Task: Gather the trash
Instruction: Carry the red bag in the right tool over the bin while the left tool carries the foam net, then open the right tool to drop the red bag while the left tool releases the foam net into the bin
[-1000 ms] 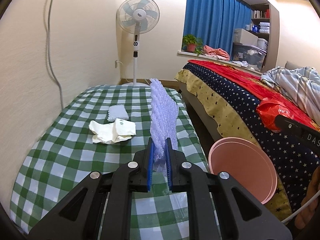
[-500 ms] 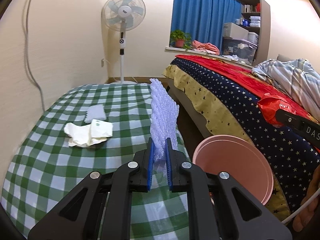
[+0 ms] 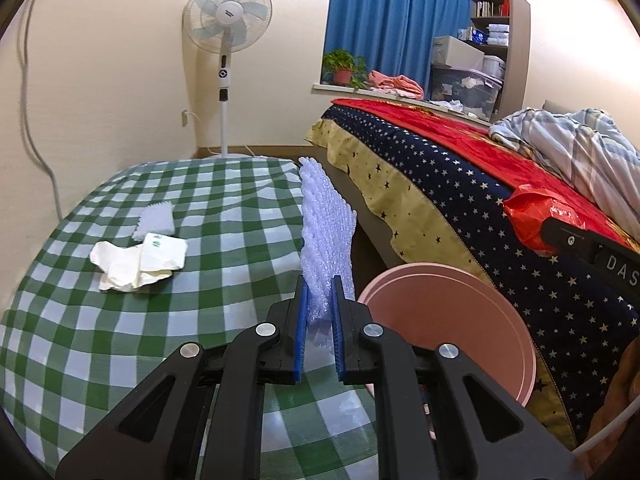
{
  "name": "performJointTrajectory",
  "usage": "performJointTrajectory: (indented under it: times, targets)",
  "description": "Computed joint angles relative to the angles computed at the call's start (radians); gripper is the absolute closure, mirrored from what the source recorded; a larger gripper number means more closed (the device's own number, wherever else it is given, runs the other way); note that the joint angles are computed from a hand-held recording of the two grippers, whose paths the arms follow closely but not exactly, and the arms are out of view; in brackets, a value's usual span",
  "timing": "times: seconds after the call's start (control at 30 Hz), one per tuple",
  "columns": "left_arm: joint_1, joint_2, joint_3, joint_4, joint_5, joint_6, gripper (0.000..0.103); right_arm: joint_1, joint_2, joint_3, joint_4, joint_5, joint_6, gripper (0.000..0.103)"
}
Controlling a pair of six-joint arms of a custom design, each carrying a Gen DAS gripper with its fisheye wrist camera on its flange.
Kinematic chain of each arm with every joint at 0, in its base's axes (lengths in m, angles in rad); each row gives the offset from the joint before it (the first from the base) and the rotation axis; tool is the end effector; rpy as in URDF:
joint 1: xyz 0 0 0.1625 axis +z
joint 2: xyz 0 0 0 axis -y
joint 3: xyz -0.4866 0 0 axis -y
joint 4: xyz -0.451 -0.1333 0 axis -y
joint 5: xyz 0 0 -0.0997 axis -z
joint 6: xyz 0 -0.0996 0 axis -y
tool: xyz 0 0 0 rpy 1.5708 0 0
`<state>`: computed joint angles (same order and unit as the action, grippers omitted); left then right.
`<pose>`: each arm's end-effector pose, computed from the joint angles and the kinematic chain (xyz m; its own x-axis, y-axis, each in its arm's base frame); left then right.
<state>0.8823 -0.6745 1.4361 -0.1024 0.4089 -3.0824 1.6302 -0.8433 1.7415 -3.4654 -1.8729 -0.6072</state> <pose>-0.2564 -0.6653 0.0521 -0.7435 -0.2789 -0.6078 0.4339 0.4903 -0.7559 0.1473 -0.7311 0.2052 -0.7764 -0.1512 0.6118 -0.5787 0.5553 -0.5972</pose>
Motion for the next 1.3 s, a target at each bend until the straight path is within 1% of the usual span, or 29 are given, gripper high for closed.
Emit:
performJointTrajectory:
  times: [0.57, 0.9, 0.93, 1.0, 1.03, 1.07, 1.1, 1.13, 1.3]
  targets:
    - [0.002, 0.046, -0.056, 0.052, 0.041, -0.017, 0.092, -0.004, 0.0, -0.001, -0.009, -0.024, 0.02, 0.053]
    - [0.0, 0.051, -0.062, 0.067, 0.066, -0.029, 0.092, -0.006, -0.006, 0.005, -0.015, -0.038, 0.02, 0.053]
    - [0.0, 0.052, -0.063, 0.071, 0.072, -0.031, 0.092, -0.006, -0.007, 0.005, -0.015, -0.041, 0.022, 0.052]
    - [0.004, 0.054, -0.069, 0.097, 0.106, -0.05, 0.092, -0.007, -0.008, 0.005, -0.02, -0.05, 0.027, 0.052]
    - [0.006, 0.057, -0.075, 0.116, 0.121, -0.065, 0.09, -0.008, -0.008, 0.003, -0.019, -0.055, 0.03, 0.05]
    - [0.011, 0.06, -0.082, 0.141, 0.146, -0.091, 0.088, -0.008, -0.01, 0.003, -0.014, -0.061, 0.035, 0.046]
    - [0.016, 0.063, -0.089, 0.168, 0.17, -0.119, 0.079, -0.01, -0.011, 0.005, -0.017, -0.061, 0.036, 0.044]
    - [0.018, 0.065, -0.092, 0.179, 0.177, -0.13, 0.069, -0.01, -0.012, 0.007, -0.021, -0.062, 0.034, 0.044]
    - [0.016, 0.059, -0.077, 0.169, 0.153, -0.133, 0.067, -0.009, -0.016, 0.014, -0.028, -0.057, 0.022, 0.043]
